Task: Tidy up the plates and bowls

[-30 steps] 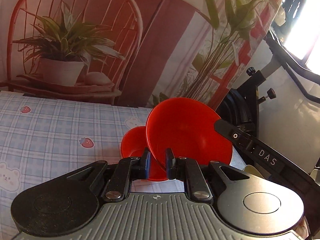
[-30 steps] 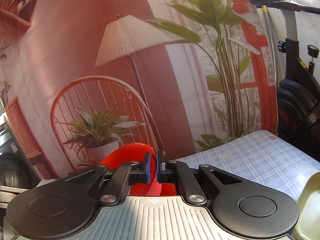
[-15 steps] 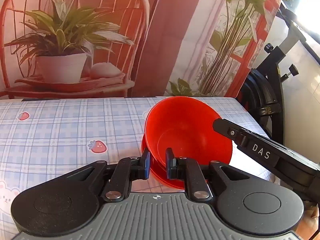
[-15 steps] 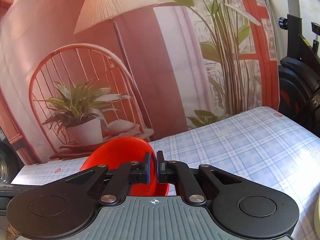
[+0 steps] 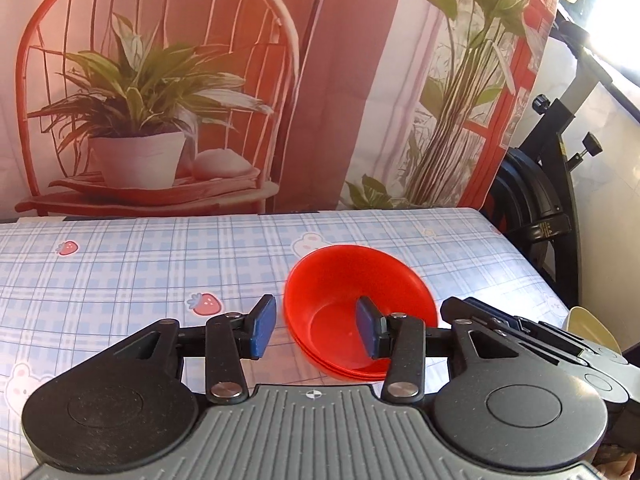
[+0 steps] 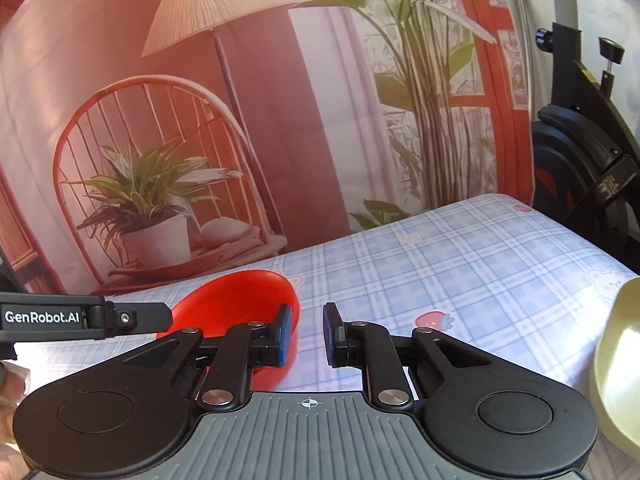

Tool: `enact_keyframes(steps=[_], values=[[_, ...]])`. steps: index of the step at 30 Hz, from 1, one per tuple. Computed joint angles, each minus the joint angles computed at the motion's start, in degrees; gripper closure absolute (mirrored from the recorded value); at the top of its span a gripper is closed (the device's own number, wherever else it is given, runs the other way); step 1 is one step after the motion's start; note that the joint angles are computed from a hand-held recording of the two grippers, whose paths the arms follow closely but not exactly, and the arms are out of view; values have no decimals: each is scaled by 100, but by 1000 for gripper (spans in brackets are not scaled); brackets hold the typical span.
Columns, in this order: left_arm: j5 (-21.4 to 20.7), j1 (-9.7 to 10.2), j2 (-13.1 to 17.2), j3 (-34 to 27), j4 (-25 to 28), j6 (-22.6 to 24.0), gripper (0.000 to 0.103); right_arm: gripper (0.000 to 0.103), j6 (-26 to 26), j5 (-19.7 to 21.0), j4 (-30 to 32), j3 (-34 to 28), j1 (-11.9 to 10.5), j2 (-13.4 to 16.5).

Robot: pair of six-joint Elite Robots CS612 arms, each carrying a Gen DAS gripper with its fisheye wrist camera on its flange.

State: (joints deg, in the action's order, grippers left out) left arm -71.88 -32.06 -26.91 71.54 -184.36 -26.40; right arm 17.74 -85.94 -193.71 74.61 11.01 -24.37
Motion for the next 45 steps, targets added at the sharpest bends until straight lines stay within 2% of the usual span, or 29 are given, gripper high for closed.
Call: enact_keyframes(steps=[2, 6, 9, 15, 18, 21, 24, 29, 32, 38, 42, 45], values=[[-63, -53, -5, 28, -184, 25, 57, 87, -37, -200, -222, 255, -50, -109], [-252, -212, -6, 84, -554, 254, 56, 87, -237, -911, -662, 727, -135, -295], [-470, -321, 25, 112, -789, 496, 52, 87, -221, -1543, -1097, 1029, -209, -365], [-1023, -403, 160, -100, -686, 561, 52, 87, 214, -2642, -1555, 1497, -420, -437], [-1138, -410, 249, -247, -678, 561, 52, 87, 354, -2838, -1469, 1651, -610, -455], [-1139, -429, 364, -468, -613, 367, 52, 87, 716, -2764, -1381, 1756, -781, -457], [-1384, -444, 521, -762, -470, 112, 52, 87, 1004, -2571, -1366, 1827, -877, -445], [-1531, -543, 735, -1163, 30, 360, 52, 87, 1165, -2436, -1345, 1873, -910, -443], [-1671, -557, 865, -1414, 289, 455, 52, 87, 1213, -2199, -1245, 1888, -939, -468], [-1775, -574, 1093, -1901, 863, 529, 53, 88, 1401, -1999, -1323, 1919, -978, -463], [-1894, -562, 1215, -2166, 1198, 390, 55, 92, 1549, -1737, -1261, 1957, -1041, -483], [-1806, -579, 1256, -2225, 1235, 432, 66, 98, 1575, -1745, -1242, 1947, -1038, -478]])
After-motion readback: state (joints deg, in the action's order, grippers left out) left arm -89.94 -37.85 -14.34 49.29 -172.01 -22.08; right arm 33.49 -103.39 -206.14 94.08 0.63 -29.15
